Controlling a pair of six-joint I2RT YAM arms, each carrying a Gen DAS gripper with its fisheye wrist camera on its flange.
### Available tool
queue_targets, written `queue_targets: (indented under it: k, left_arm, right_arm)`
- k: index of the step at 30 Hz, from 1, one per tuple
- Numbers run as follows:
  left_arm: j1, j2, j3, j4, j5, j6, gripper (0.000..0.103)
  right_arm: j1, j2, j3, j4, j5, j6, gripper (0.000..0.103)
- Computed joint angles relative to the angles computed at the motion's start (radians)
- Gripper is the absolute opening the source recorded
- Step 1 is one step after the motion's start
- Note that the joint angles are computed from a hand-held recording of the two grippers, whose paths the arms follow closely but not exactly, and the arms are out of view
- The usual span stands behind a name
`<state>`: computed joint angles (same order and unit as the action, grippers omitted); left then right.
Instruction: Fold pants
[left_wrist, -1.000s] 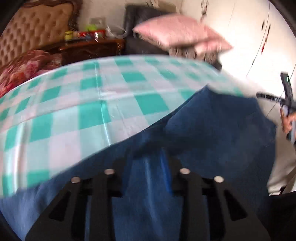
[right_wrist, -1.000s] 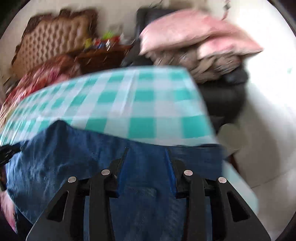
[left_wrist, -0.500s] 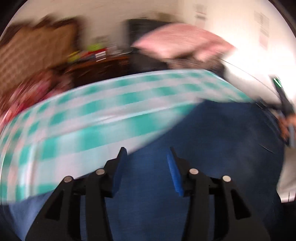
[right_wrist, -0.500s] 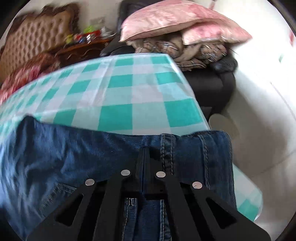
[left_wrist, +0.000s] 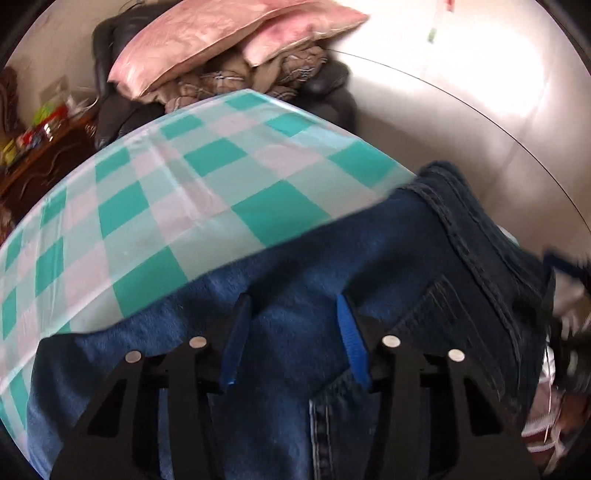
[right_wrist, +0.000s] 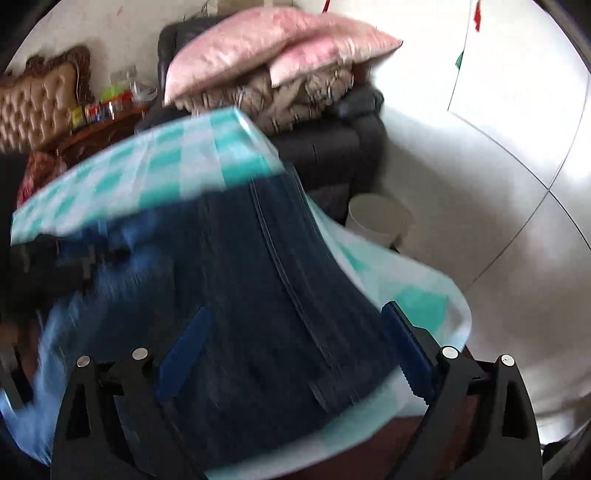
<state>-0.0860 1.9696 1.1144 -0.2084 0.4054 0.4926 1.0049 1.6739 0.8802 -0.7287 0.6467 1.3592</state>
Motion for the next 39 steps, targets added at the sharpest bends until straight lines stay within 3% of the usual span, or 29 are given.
queue_targets:
  k: [2, 3, 5, 10, 12, 17, 21, 26, 28, 31, 32, 34, 36, 38, 39]
  left_arm:
    - [-0.032, -0.001, 0.011, 0.055, -0.125, -0.093, 0.061]
    - [-0.032, -0.005, 0.025, 0.041, -0.129, -0.139, 0.057]
    - [-0.025, -0.037, 0.022, 0.031, -0.049, -0.174, 0.057]
    - [-0.15, -0.062, 0.009, -0.022, 0.024, -0.093, 0.057]
    - [-0.202, -0.026, 0.017, 0.003, -0.054, -0.097, 0.058]
    - [-0.208, -0.013, 0.03, 0.028, -0.143, -0.173, 0.059]
    - [-0.17, -0.13, -0.091, 0.062, 0.002, -0.175, 0.052]
    - [-0.173, -0.461, -0.442, 0.133, 0.201, -0.003, 0.047]
    - [-0.211, -0.57, -0.568, 0.169, 0.19, 0.039, 0.047]
    - [-0.318, -0.622, -0.702, 0.278, 0.069, 0.058, 0.047]
    - [-0.36, -0.611, -0.734, 0.34, 0.004, 0.057, 0.045]
    - [-0.419, -0.542, -0.761, 0.457, -0.129, 0.053, 0.028]
    - [-0.403, -0.469, -0.748, 0.5, -0.124, 0.051, 0.011]
    - [-0.381, -0.461, -0.748, 0.513, -0.098, 0.059, 0.002]
    - [-0.367, -0.468, -0.746, 0.502, -0.079, 0.064, 0.002]
  right_arm:
    - [0.011, 0.005, -0.031, 0.033, -0.005, -0.01, 0.087]
    - [0.017, 0.009, -0.031, 0.03, 0.0, -0.009, 0.087]
    - [0.023, 0.025, -0.023, 0.026, 0.006, -0.01, 0.086]
    - [0.045, 0.018, -0.04, 0.038, 0.021, -0.004, 0.083]
    - [0.073, -0.04, -0.078, 0.038, 0.033, 0.031, 0.076]
    - [0.173, -0.358, -0.287, 0.045, 0.073, 0.221, 0.073]
    - [0.199, -0.747, -0.511, 0.062, 0.054, 0.323, 0.062]
    - [0.058, -1.141, -0.678, 0.182, -0.059, 0.161, 0.054]
    - [-0.016, -1.205, -0.705, 0.223, -0.126, 0.099, 0.052]
    - [-0.124, -1.125, -0.713, 0.333, -0.225, 0.021, 0.052]
    - [-0.16, -1.094, -0.714, 0.374, -0.257, -0.007, 0.051]
    - [-0.201, -1.028, -0.707, 0.445, -0.309, -0.053, 0.038]
    - [-0.191, -0.958, -0.666, 0.423, -0.292, -0.061, 0.015]
    - [-0.19, -1.032, -0.682, 0.399, -0.299, -0.051, 0.009]
    - [-0.18, -1.084, -0.688, 0.36, -0.289, -0.037, 0.007]
